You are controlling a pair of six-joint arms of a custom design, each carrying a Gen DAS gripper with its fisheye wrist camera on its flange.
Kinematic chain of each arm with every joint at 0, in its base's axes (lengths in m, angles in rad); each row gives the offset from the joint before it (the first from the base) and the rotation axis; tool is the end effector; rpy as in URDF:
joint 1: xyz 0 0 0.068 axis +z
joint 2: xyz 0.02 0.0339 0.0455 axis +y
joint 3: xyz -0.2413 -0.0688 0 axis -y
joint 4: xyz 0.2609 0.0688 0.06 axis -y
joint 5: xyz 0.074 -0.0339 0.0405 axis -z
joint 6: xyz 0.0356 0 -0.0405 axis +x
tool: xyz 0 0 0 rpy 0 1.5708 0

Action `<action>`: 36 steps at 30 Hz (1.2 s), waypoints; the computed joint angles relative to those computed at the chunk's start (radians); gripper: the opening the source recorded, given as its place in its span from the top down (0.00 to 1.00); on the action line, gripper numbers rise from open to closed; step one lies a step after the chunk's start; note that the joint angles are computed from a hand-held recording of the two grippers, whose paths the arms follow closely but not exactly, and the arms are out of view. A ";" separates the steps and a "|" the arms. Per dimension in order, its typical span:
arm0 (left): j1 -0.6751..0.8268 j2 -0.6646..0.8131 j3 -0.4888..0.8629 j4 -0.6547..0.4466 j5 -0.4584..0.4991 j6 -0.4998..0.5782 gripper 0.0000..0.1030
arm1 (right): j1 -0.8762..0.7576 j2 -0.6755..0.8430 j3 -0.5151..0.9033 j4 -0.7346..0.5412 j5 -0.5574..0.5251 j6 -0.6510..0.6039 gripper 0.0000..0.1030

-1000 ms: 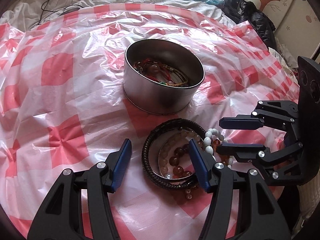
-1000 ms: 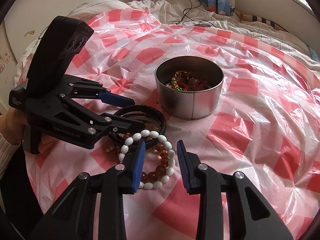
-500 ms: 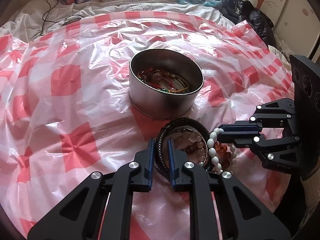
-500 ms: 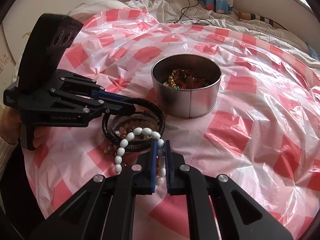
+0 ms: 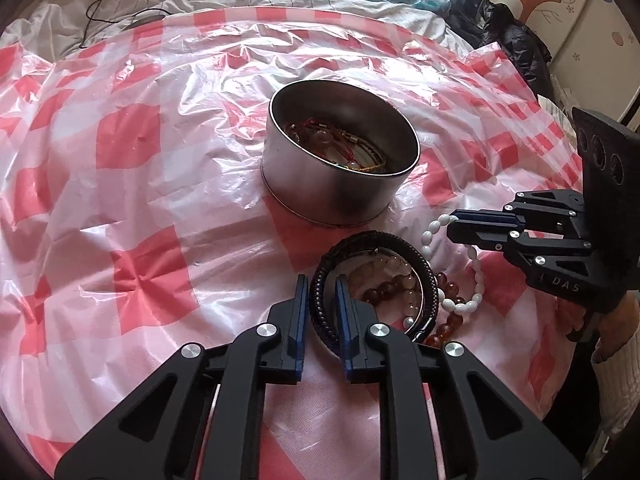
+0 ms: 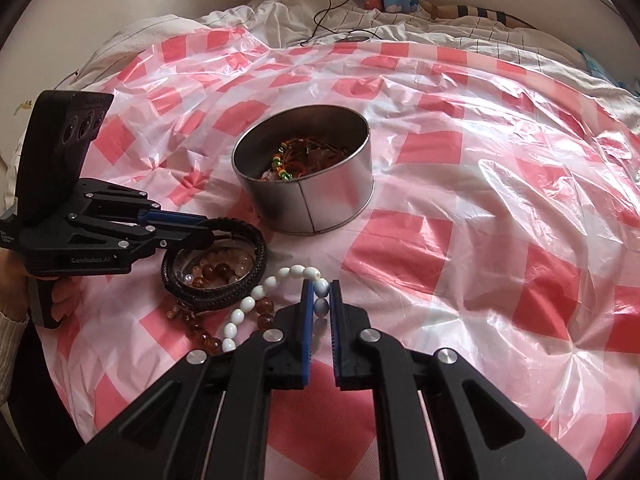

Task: Organize jewelry
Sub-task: 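Lift both held bracelets and carry them toward the silver tin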

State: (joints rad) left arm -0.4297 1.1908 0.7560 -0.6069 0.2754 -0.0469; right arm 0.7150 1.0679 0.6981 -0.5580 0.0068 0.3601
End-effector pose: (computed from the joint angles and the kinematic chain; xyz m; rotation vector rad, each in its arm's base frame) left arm 0.2205 -0.1117 0.1887 0.6003 2.5765 -0.5250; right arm 0.1771 0.1535 0.1989 -0.4478 2.5132 0.4279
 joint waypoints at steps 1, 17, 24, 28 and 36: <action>-0.005 0.009 0.000 0.004 -0.004 -0.005 0.76 | 0.004 0.006 0.000 -0.003 0.009 0.002 0.89; -0.004 -0.054 0.005 0.013 0.047 -0.002 0.92 | 0.010 -0.018 -0.026 0.017 0.018 0.012 0.92; 0.046 -0.070 0.007 0.010 0.071 -0.024 0.91 | -0.073 -0.134 -0.079 0.080 -0.088 0.045 0.92; 0.046 -0.084 0.010 0.005 0.064 -0.017 0.92 | -0.109 -0.196 -0.103 0.118 -0.142 0.060 0.92; 0.038 -0.129 0.021 0.000 0.125 -0.013 0.92 | -0.152 -0.279 -0.125 0.151 -0.215 0.087 0.92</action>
